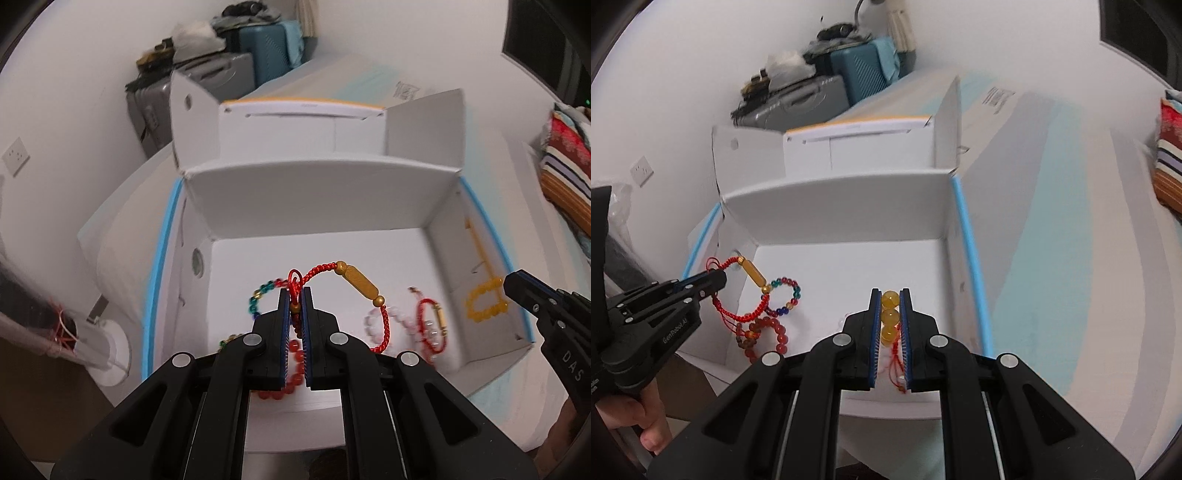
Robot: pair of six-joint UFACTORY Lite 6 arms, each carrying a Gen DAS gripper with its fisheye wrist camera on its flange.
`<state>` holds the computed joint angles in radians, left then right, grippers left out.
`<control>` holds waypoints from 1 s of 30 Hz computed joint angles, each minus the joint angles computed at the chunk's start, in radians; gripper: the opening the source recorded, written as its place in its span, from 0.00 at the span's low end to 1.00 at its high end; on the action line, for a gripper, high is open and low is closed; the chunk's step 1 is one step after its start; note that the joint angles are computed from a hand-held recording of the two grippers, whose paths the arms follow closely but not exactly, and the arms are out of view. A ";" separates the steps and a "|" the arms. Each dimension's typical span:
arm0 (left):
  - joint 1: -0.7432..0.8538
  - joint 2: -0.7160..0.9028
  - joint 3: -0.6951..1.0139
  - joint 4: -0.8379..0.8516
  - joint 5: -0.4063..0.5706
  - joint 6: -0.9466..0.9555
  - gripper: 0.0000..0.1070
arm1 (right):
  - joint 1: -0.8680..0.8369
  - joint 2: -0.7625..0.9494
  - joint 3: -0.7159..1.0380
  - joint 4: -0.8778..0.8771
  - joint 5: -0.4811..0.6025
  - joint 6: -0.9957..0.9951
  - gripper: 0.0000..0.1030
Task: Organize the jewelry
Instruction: 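Carry the red string and yellow bead bracelets with both tools into the white box, then open both tools to release the bracelets into the box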
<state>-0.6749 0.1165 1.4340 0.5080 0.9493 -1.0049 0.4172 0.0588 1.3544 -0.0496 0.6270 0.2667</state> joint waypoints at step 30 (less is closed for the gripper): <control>0.012 -0.103 -0.188 0.083 -0.050 -0.094 0.60 | 0.091 0.057 -0.051 -0.149 -0.039 0.162 0.63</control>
<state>-0.6628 0.0130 1.2459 0.5907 0.8997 -1.0992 0.5082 0.1154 1.3032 -0.1987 0.5882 0.4285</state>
